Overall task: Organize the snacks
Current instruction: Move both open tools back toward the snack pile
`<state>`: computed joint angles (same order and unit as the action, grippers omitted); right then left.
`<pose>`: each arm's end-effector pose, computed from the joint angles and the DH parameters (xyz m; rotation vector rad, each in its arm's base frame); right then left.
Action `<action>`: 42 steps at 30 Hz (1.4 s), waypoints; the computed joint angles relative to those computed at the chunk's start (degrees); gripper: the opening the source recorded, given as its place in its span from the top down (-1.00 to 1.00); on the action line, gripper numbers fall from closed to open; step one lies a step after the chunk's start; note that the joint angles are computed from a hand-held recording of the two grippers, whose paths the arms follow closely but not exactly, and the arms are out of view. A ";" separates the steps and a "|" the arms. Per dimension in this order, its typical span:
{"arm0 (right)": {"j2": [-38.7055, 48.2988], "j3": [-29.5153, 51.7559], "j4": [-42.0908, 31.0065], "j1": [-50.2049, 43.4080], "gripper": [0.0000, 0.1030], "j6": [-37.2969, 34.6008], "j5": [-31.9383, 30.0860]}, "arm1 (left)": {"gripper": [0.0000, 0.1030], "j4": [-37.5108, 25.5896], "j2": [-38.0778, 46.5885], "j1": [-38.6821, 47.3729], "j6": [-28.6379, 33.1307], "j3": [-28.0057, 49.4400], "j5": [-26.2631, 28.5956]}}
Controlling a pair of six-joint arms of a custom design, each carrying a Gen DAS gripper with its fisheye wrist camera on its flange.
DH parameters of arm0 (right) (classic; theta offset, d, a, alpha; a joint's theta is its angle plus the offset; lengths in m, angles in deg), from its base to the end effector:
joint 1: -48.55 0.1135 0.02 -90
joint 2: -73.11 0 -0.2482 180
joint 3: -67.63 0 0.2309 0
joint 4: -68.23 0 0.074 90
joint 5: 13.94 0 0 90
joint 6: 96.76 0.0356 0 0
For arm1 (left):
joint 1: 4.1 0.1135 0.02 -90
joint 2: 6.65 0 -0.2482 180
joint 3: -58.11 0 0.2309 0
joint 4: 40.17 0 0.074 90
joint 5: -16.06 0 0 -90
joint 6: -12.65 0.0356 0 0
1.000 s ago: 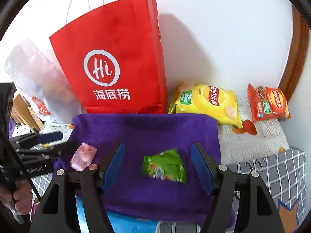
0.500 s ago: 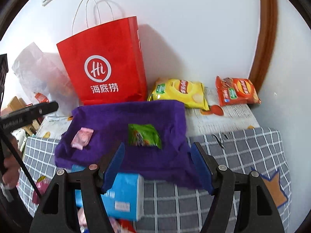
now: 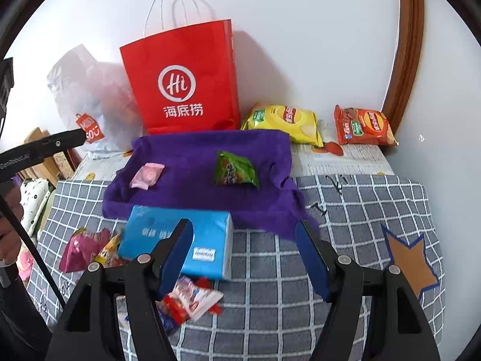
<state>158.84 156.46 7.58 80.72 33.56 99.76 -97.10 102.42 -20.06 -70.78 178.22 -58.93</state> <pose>0.2525 0.1419 0.2835 0.3232 2.4325 0.0069 0.3851 -0.1197 0.3145 0.5864 2.2972 -0.3894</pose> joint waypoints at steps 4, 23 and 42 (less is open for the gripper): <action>-2.84 -2.96 0.70 1.61 -0.36 2.50 -0.84 | -0.16 0.85 -5.14 0.26 0.29 -5.42 -0.52; -7.67 -17.87 11.53 7.13 -0.35 9.04 -2.01 | -0.21 3.61 -14.06 5.69 -0.85 -23.48 -1.65; -3.14 -22.75 23.42 5.19 0.70 8.27 -10.73 | -0.21 3.84 -13.77 11.70 -0.42 -27.85 -1.08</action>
<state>155.69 133.71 30.99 85.90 41.83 89.04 -93.26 88.65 -8.35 -71.20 150.37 -60.01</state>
